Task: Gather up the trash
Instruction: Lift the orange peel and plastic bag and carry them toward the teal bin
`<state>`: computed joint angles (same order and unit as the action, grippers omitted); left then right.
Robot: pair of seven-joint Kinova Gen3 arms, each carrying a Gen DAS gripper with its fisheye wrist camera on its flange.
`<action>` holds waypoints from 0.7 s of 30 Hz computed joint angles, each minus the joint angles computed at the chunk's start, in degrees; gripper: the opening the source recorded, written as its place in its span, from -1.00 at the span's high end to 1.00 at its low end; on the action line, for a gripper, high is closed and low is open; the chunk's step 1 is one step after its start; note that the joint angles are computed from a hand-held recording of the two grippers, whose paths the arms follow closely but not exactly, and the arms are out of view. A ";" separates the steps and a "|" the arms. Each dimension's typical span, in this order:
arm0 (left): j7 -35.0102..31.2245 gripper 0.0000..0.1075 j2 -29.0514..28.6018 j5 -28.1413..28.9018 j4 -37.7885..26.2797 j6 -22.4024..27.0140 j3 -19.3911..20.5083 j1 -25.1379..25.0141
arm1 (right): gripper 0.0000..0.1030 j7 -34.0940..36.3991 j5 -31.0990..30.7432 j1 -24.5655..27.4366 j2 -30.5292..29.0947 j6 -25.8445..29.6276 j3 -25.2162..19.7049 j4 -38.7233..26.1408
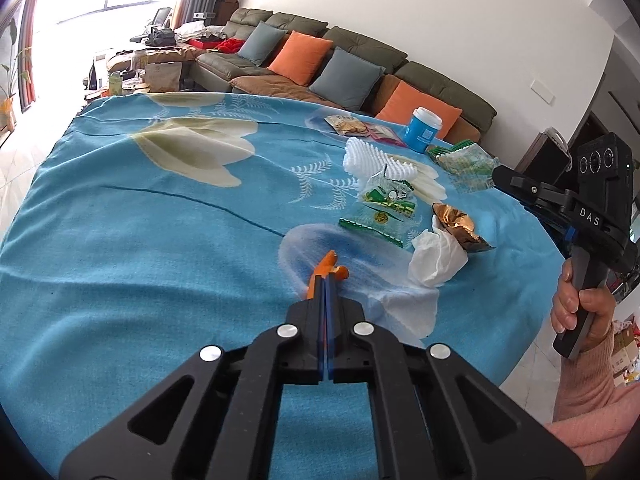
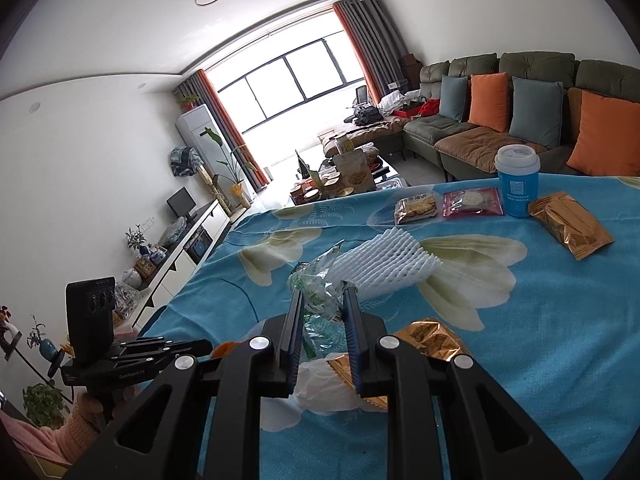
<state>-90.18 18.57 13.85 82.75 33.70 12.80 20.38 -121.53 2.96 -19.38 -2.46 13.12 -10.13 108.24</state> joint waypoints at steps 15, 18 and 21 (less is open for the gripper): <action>1.53 0.62 2.17 -4.35 -0.84 2.36 -2.11 3.66 | 0.64 4.16 -3.41 -2.81 3.27 0.30 0.06 -3.27; 0.56 0.72 1.95 -2.89 -0.08 1.62 -0.61 2.11 | 0.64 5.27 -4.40 -3.34 3.74 0.49 -0.09 -3.72; 1.27 0.75 0.92 -2.85 1.31 0.52 -0.90 1.89 | 0.64 10.20 -8.94 -2.94 4.73 0.51 -0.63 -4.54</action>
<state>-88.91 19.50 11.01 84.06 34.22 11.90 22.27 -111.33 -5.98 -22.32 2.27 13.63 -10.76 103.70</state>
